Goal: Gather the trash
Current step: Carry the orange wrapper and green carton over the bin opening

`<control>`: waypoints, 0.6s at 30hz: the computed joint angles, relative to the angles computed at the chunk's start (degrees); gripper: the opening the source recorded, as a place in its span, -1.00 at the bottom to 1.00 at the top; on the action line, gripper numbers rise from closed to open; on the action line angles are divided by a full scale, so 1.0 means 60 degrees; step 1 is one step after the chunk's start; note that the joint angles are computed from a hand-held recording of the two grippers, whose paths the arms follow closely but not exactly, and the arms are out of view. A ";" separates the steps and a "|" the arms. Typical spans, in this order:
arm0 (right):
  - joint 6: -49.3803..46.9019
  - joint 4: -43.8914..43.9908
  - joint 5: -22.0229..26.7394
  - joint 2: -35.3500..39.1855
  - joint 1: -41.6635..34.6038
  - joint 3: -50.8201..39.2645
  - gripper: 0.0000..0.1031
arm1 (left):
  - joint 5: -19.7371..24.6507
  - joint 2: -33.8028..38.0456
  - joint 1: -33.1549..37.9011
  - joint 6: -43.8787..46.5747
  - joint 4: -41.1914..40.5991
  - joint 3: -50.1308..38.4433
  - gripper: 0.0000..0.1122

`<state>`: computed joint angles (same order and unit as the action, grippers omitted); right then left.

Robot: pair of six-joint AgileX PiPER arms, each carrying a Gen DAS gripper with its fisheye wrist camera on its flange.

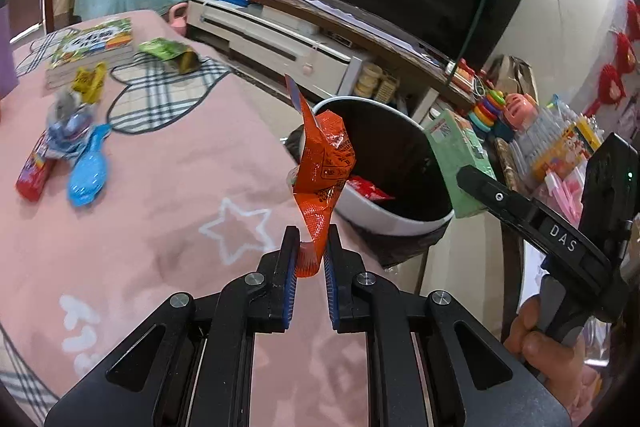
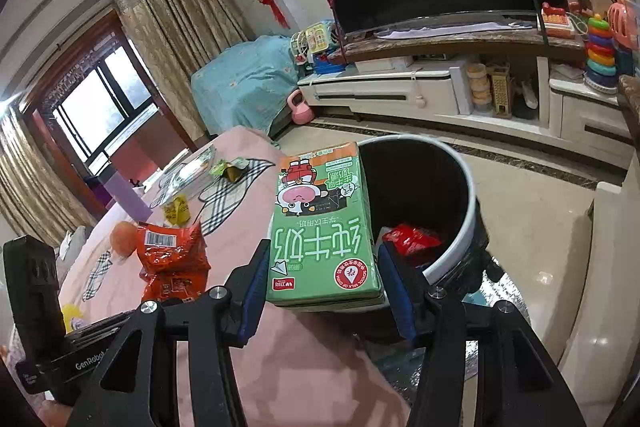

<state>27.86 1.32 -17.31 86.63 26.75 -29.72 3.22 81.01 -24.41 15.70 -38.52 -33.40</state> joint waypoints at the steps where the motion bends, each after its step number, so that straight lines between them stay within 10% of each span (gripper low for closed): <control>1: 0.0137 -0.0186 0.0021 -0.0019 -0.0085 -0.0002 0.05 | 0.0023 0.0100 -0.0044 -0.0459 0.0472 -0.0127 -0.80; 18: 0.2762 -0.3599 0.0405 0.0508 -0.1300 -0.0607 0.05 | 0.0870 0.1725 -0.0431 -0.3398 0.3529 -0.2226 -0.80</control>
